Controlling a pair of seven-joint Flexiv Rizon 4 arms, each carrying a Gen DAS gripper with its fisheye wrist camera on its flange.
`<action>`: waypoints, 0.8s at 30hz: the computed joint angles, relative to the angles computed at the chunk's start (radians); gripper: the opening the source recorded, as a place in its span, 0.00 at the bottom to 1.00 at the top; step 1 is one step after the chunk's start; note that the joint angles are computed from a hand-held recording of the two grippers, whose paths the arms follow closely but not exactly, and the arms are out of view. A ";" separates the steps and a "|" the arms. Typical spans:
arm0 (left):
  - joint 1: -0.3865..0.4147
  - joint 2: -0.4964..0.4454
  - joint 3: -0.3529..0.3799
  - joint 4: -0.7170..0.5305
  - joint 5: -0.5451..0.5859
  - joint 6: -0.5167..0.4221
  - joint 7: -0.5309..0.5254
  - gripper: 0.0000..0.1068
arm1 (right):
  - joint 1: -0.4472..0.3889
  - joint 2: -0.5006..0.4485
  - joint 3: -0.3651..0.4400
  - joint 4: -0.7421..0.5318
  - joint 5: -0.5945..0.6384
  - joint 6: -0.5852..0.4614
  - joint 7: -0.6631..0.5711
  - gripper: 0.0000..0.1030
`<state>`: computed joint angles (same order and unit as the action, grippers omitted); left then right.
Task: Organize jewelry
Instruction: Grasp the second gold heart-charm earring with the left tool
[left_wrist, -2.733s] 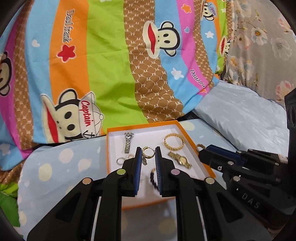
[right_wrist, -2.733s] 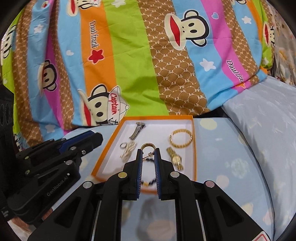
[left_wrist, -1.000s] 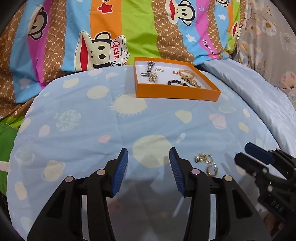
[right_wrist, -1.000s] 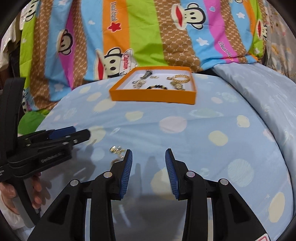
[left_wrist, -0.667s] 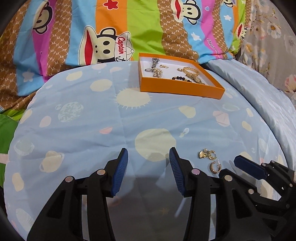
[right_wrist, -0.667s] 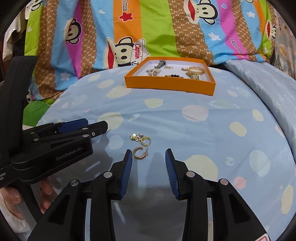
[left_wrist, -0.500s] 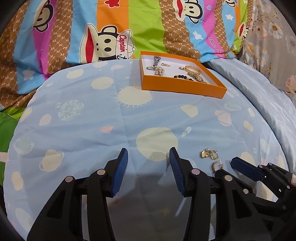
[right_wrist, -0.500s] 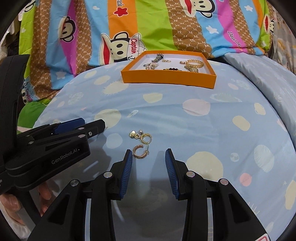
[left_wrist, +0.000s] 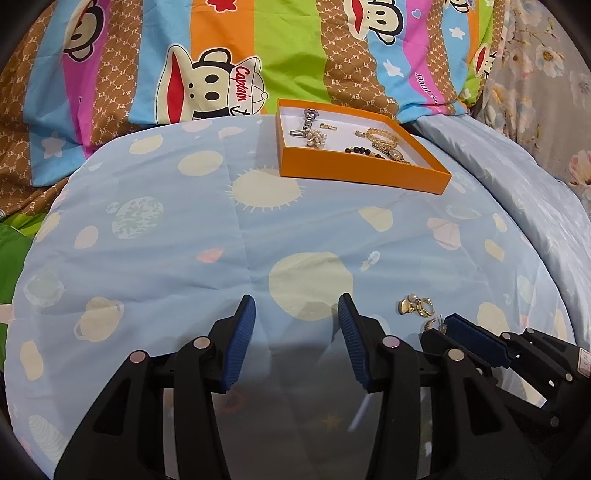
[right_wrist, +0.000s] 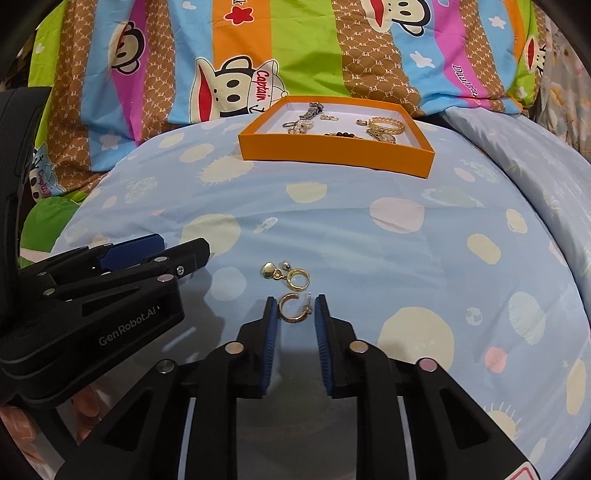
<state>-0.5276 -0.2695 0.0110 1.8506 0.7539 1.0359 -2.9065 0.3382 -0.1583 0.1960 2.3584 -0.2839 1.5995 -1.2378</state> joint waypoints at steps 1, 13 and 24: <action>-0.001 0.000 -0.001 -0.001 0.001 -0.001 0.000 0.42 | -0.003 -0.001 0.003 -0.001 0.004 0.000 -0.003 0.17; 0.005 -0.027 -0.016 -0.021 -0.031 0.043 0.093 0.51 | 0.024 0.029 -0.120 0.045 -0.082 0.049 0.103 0.17; -0.053 -0.123 0.013 -0.125 -0.123 0.046 0.248 0.51 | -0.154 0.004 0.055 -0.017 0.181 0.001 -0.052 0.17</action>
<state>-0.5802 -0.3921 0.0237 1.7251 0.6306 1.0820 -2.6587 0.1842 -0.1547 0.2506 2.3415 -0.1026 1.6005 -1.2896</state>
